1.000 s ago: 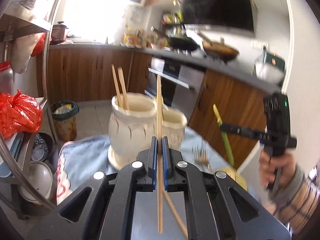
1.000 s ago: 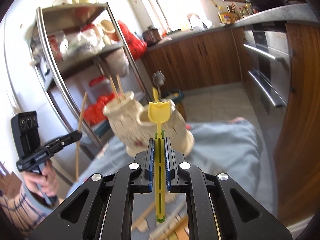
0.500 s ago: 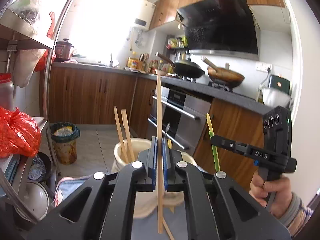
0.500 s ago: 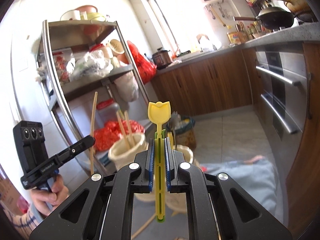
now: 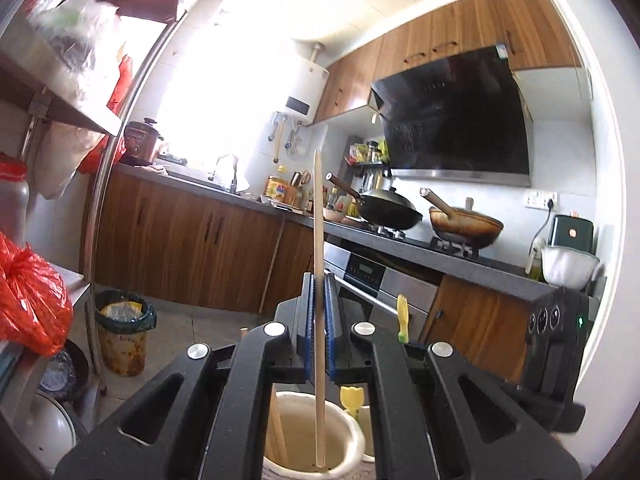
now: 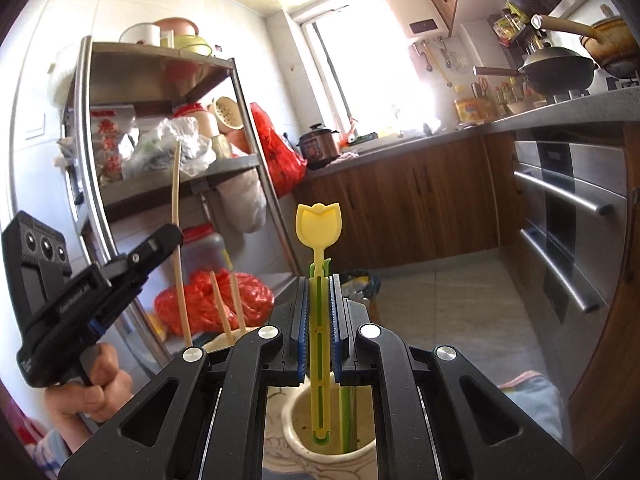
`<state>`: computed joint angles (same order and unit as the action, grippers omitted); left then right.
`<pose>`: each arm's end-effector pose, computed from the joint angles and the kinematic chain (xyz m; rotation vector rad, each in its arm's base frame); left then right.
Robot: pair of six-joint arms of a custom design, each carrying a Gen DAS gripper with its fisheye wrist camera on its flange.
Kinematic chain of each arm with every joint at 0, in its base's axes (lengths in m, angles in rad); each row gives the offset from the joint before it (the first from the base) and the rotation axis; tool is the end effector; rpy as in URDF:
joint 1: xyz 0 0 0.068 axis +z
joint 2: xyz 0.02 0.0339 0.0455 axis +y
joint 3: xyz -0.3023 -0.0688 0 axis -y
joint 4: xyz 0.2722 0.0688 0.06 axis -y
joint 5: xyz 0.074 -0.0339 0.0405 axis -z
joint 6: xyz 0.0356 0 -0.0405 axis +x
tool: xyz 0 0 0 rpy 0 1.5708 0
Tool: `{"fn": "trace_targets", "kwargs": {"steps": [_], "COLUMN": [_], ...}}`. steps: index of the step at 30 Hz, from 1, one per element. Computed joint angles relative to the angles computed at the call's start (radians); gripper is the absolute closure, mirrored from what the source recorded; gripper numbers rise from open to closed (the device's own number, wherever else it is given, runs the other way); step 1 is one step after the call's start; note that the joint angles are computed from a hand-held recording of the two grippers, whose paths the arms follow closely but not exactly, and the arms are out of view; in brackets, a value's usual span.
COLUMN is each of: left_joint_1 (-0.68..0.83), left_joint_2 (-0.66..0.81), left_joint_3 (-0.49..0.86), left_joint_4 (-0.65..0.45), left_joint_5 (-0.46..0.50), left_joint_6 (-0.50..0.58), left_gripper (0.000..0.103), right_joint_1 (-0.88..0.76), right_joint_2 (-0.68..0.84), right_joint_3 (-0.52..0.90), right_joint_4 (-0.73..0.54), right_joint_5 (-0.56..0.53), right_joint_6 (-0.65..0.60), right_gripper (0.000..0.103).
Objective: Organize utensils
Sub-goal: 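Lower the yellow spoon into the smaller cup with right while left lowers chopstick into larger cup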
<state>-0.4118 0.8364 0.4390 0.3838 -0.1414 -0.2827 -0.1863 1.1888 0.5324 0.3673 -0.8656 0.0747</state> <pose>0.1861 -0.0758 0.2864 -0.0083 1.6007 -0.4297 0.2533 -0.0201 0.2478 -0.3627 1.7770 0.7197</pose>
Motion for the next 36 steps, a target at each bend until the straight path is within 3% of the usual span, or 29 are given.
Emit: {"fn": "trace_targets", "kwargs": {"steps": [7, 18, 27, 36], "left_joint_1": [0.046, -0.036, -0.041, -0.073], "left_joint_2": [0.083, 0.081, 0.108, 0.113], "left_joint_3": [-0.035, -0.013, 0.013, 0.02], "left_joint_4": [0.067, -0.149, -0.212, -0.235], "left_joint_5": [0.031, -0.062, -0.071, -0.11], "left_joint_6": [-0.02, 0.001, 0.006, 0.029], "left_gripper": [0.098, 0.098, 0.098, 0.098], "right_joint_1": [0.039, 0.069, 0.097, 0.094], "right_joint_2": [0.037, 0.018, 0.004, 0.008], "right_joint_3": [-0.027, -0.05, -0.047, -0.046], "right_joint_4": [0.026, -0.079, -0.142, -0.153], "right_joint_5": [0.065, 0.155, 0.232, 0.23], "right_joint_6": [-0.038, -0.152, -0.192, -0.194], "right_gripper": [0.093, 0.093, 0.093, 0.093]}}
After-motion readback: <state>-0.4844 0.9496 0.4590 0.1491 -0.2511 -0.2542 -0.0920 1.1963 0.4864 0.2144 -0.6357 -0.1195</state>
